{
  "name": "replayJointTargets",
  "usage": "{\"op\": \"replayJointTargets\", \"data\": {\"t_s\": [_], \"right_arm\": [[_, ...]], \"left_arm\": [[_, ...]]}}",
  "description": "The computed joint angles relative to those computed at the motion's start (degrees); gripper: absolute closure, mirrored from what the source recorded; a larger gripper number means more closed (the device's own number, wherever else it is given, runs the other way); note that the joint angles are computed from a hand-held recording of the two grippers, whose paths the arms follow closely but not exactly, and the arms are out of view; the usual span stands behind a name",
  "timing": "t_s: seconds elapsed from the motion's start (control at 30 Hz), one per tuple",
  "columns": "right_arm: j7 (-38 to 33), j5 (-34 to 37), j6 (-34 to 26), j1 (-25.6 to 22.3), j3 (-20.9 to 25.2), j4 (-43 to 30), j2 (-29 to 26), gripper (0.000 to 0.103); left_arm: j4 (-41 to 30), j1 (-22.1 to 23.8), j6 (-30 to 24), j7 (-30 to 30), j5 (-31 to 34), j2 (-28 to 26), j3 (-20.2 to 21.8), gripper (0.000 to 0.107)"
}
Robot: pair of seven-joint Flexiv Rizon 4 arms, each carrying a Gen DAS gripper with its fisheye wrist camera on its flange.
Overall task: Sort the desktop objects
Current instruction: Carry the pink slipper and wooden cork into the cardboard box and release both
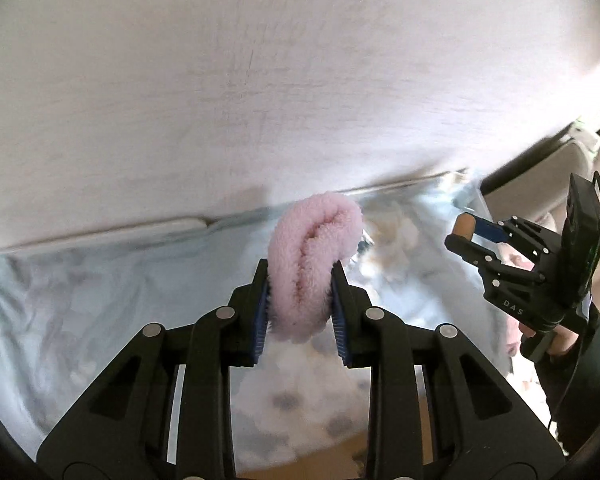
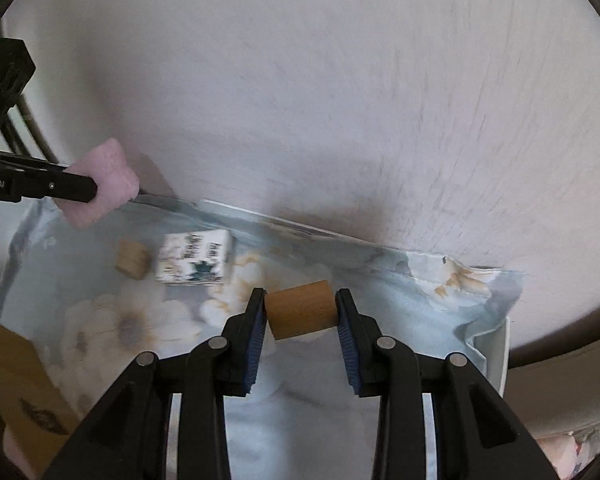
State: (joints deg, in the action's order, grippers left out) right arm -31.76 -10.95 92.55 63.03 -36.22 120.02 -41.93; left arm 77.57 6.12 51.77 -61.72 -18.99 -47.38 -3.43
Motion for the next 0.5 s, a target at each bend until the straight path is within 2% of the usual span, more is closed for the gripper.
{"op": "replayJointTargets", "data": {"t_s": [0.17,0.27,0.4,0.5], "right_arm": [[0.51,-2.45,-2.76,4.99,-2.84,3.41,6.10,0.071],[3.00,-5.28,-7.80,8.00,-2.60,2.06,8.66,0.071],[3.90,-8.58,-10.29,7.51,-1.56,2.71,13.20,0.071],[5.62,-11.32,-12.76,8.60,-1.01,2.70,16.25,0.071]], "left_arm": [[8.23,0.49,1.92,0.87,-0.81,6.38,-0.17,0.083],[13.91,0.33,4.34,2.25,-0.90,10.49,-0.14,0.083],[19.88,0.90,5.66,5.56,-2.57,15.18,-1.04,0.083],[23.11,1.72,4.62,8.00,-4.80,18.39,-1.20,0.083]]}}
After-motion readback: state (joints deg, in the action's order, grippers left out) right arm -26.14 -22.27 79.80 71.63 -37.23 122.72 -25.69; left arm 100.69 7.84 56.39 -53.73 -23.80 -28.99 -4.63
